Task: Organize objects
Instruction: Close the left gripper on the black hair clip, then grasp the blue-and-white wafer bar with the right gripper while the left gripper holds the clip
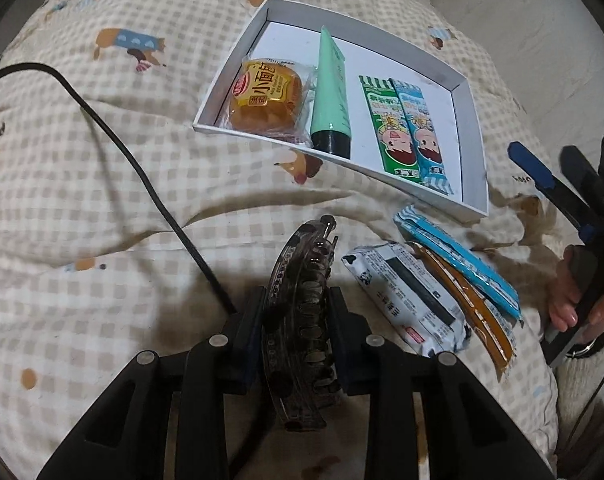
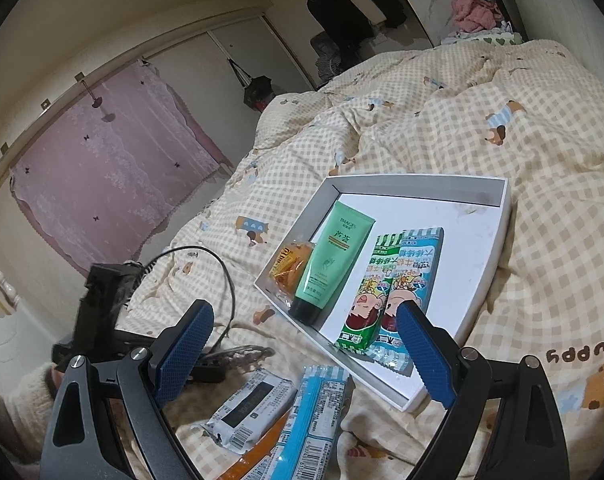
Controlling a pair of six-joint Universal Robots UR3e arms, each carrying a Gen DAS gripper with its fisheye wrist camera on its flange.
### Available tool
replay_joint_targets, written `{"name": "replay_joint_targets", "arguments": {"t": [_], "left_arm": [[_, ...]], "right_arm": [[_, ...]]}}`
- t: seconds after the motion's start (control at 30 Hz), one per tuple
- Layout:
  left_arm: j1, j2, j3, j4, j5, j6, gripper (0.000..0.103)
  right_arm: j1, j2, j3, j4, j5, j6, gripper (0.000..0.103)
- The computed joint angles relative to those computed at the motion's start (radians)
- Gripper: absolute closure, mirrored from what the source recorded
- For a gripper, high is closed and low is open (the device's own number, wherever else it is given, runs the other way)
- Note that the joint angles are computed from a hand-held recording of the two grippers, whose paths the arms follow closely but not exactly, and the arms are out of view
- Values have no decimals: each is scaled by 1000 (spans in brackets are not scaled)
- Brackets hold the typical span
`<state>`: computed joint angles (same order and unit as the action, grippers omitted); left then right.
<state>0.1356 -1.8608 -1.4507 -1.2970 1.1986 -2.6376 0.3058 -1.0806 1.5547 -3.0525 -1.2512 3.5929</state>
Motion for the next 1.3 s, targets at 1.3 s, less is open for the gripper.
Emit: {"name": "replay_joint_targets", "arguments": {"t": [1.3], "left_arm": [[13, 25, -123, 124, -12, 49, 70]], "right_arm": [[201, -118, -288, 776, -202, -38, 9]]}}
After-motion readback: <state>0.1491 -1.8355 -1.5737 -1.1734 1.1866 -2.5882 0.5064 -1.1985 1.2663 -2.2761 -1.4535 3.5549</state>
